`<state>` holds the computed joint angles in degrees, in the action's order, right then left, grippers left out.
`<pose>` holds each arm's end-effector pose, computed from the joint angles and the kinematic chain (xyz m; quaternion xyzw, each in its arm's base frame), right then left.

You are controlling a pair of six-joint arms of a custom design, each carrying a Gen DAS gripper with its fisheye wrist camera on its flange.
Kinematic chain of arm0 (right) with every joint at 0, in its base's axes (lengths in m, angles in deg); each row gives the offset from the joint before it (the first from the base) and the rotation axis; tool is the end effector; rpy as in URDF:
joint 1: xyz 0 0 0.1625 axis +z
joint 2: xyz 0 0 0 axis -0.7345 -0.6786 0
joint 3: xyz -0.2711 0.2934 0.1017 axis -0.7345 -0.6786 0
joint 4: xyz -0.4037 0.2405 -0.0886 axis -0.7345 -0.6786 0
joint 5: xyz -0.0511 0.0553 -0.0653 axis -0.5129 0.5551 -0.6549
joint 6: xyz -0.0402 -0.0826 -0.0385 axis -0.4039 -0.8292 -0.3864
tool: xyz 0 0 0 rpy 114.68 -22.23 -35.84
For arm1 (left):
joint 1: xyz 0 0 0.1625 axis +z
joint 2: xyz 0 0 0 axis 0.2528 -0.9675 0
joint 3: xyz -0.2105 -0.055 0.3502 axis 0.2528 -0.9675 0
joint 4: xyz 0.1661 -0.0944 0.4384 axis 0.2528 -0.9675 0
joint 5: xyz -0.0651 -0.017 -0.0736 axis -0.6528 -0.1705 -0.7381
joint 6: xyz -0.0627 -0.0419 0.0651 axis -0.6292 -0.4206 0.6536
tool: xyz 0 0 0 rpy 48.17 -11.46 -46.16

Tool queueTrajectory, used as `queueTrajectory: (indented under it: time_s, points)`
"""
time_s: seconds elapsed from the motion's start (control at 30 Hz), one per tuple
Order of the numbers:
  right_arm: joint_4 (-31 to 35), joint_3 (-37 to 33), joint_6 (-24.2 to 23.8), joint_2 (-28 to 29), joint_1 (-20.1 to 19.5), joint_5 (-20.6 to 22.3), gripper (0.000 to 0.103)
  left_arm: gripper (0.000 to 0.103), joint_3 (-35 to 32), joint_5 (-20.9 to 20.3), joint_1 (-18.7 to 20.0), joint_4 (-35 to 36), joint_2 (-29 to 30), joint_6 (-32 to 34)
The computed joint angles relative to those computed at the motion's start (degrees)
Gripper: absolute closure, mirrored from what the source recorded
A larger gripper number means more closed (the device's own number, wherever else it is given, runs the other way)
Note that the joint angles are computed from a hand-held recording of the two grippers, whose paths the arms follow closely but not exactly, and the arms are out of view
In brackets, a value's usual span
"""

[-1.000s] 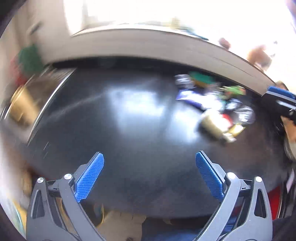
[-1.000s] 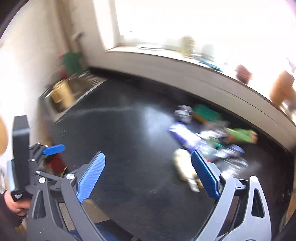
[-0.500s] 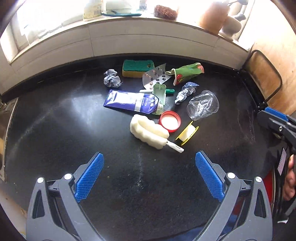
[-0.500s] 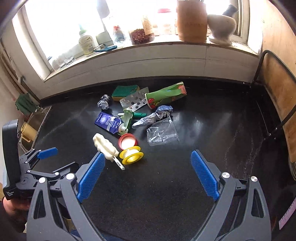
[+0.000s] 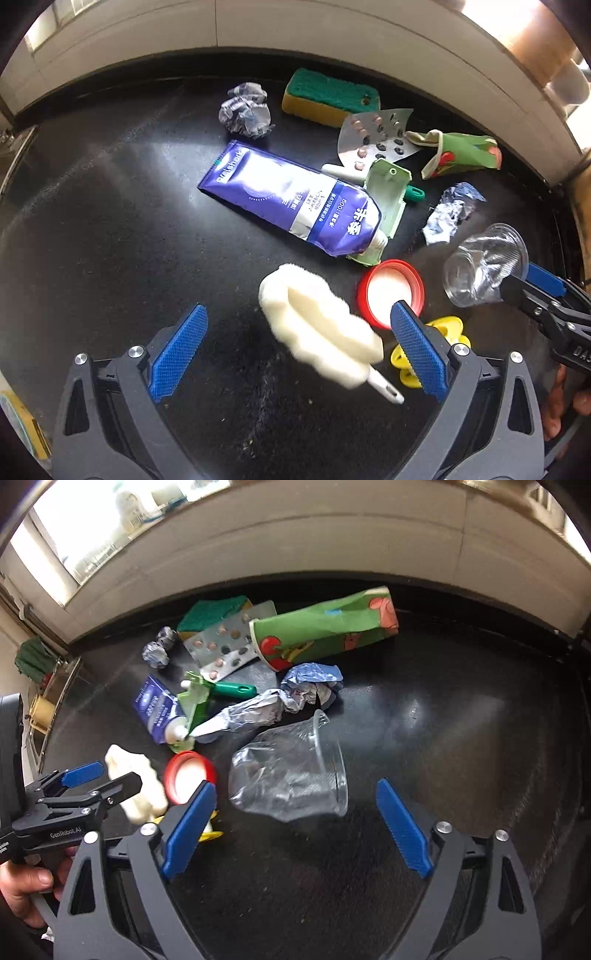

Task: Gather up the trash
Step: 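Grasp the white foam piece with the left tool while the right tool grasps the clear cup, then carry foam and cup over the bin and open both tools to drop them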

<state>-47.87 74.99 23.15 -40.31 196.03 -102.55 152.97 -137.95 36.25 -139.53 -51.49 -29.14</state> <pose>0.5582 -0.2625 0.0587 -0.1744 -0.8898 0.2908 0.3055 -0.1142 -0.4253 0.4942 0.3335 0.9085 -0.0065 0.2517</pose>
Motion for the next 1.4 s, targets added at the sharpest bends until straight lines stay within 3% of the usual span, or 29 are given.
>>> queueTrajectory:
  time_s: [0.13,0.2,0.23,0.27,0.33,0.4,0.47,0.73,0.93,1.03,1.17,1.3,1.4]
  points:
    - [-5.7,2.7,-5.3,-0.9,-1.6,1.6,0.049,0.01,1.4,0.5,0.6,-0.7,0.3,-1.1]
    - [-8.2,3.4,-6.2,-1.1,-1.4,1.2,0.062,0.031,1.7,0.6,0.7,-0.6,0.3,-1.3]
    - [-8.2,3.2,-6.3,-1.0,-1.2,0.9,0.075,0.036,1.4,-0.3,1.0,-0.7,0.4,-1.3]
    - [-8.6,3.2,-6.3,-1.1,-1.0,0.7,0.082,0.051,1.1,-0.9,1.2,-0.4,0.5,-1.7]
    - [-8.1,2.2,-5.5,-0.7,-0.2,0.0,0.087,0.065,0.6,-1.1,1.1,0.2,0.4,-1.4]
    - [-5.4,0.2,-4.1,0.0,1.0,-1.3,0.089,0.074,0.3,-0.8,0.6,0.6,-0.1,-0.4]
    - [-2.3,-2.1,-2.7,0.9,2.1,-2.3,0.089,0.077,-0.8,-1.6,0.1,1.0,-0.5,0.1]
    - [8.5,-11.6,2.3,5.5,6.5,-5.3,0.089,0.078,-4.9,-1.2,-2.9,3.6,-2.7,3.3]
    - [10.0,-16.3,1.1,8.9,7.3,-5.6,0.089,0.078,-6.9,-0.8,-3.2,5.3,-3.7,4.3]
    - [8.1,-18.9,-2.8,11.2,7.0,-5.7,0.089,0.078,-8.4,0.1,-3.0,5.4,-4.4,5.3]
    - [3.0,-23.9,-12.0,15.8,6.1,-5.3,0.089,0.078,-11.3,2.8,-1.4,4.8,-5.2,7.3]
    - [-4.5,-32.1,-25.5,23.5,4.5,-2.1,0.089,0.078,-15.7,6.9,1.8,4.6,-5.6,9.4]
    - [-8.0,-41.5,-35.8,31.4,3.4,1.9,0.089,0.078,-19.5,9.3,6.3,4.2,-5.2,11.0]
